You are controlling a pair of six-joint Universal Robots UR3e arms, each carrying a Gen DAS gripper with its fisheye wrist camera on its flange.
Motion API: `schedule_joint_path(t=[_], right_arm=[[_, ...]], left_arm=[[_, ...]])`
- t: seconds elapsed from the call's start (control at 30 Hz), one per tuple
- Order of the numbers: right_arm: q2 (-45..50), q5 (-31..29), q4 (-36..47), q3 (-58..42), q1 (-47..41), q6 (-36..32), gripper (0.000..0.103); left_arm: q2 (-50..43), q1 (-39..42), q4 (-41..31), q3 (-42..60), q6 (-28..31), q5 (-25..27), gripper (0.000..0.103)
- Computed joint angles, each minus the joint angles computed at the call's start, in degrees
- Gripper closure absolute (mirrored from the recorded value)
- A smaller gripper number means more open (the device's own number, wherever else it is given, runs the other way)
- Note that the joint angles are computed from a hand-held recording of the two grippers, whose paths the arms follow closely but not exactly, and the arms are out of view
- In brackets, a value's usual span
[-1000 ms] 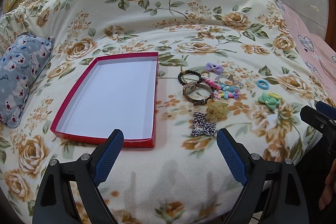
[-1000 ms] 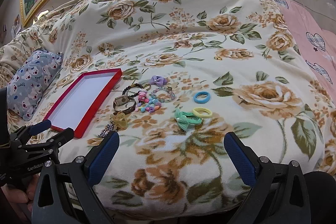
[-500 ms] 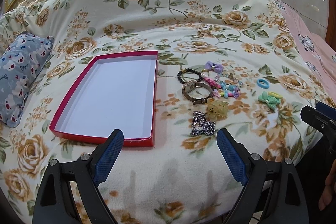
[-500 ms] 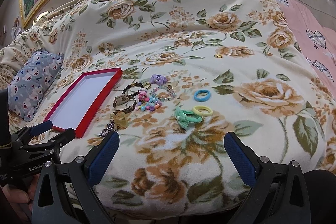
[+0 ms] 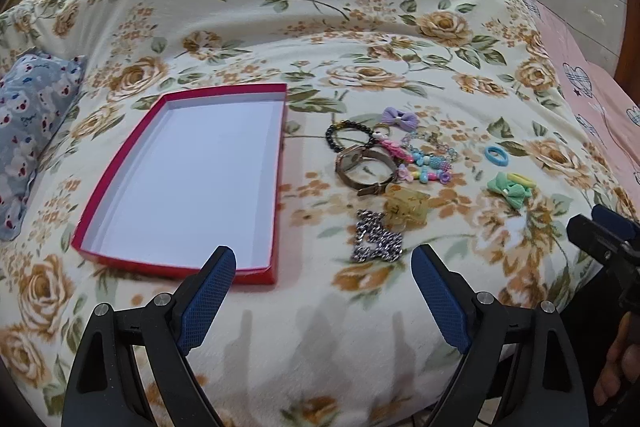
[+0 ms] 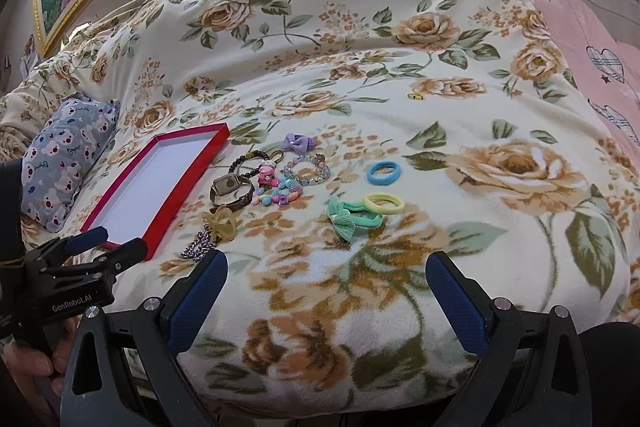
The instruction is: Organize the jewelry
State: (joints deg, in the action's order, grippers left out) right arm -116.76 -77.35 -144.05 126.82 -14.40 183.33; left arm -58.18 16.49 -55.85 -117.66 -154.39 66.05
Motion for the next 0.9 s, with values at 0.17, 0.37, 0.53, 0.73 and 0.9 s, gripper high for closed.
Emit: schedule_joint_path(t=[0.17, 0.37, 0.53, 0.73, 0.9], right_arm=[[1.52, 2.23, -0.09, -0.12, -2.2, -1.41, 0.014], [6.37, 4.41, 0.21, -2.66, -4.22, -2.76, 0.028], [9.28, 5.21, 0.01, -4.28, -6.43, -2.83, 0.038], [12.47, 4.8, 0.11, -6.72, -9.35, -2.03, 0.052], [17.79, 3.25, 1.15, -9.62, -9.94, -1.27, 0.062]], left_arm=[[-6.09, -3.59, 1.75, 3.43, -0.69, 0.09, 0.014], [-15.76, -7.33, 2.59, 9.76, -2.3, 0.92, 0.02], [-22.22, -9.6, 3.16, 14.27, -3.81, 1.52, 0.02], [-28.38, -11.96, 3.75, 18.06, -5.79, 2.65, 0.023], [-33.05, -13.59, 3.01, 21.87, -7.03, 2.97, 0.028]])
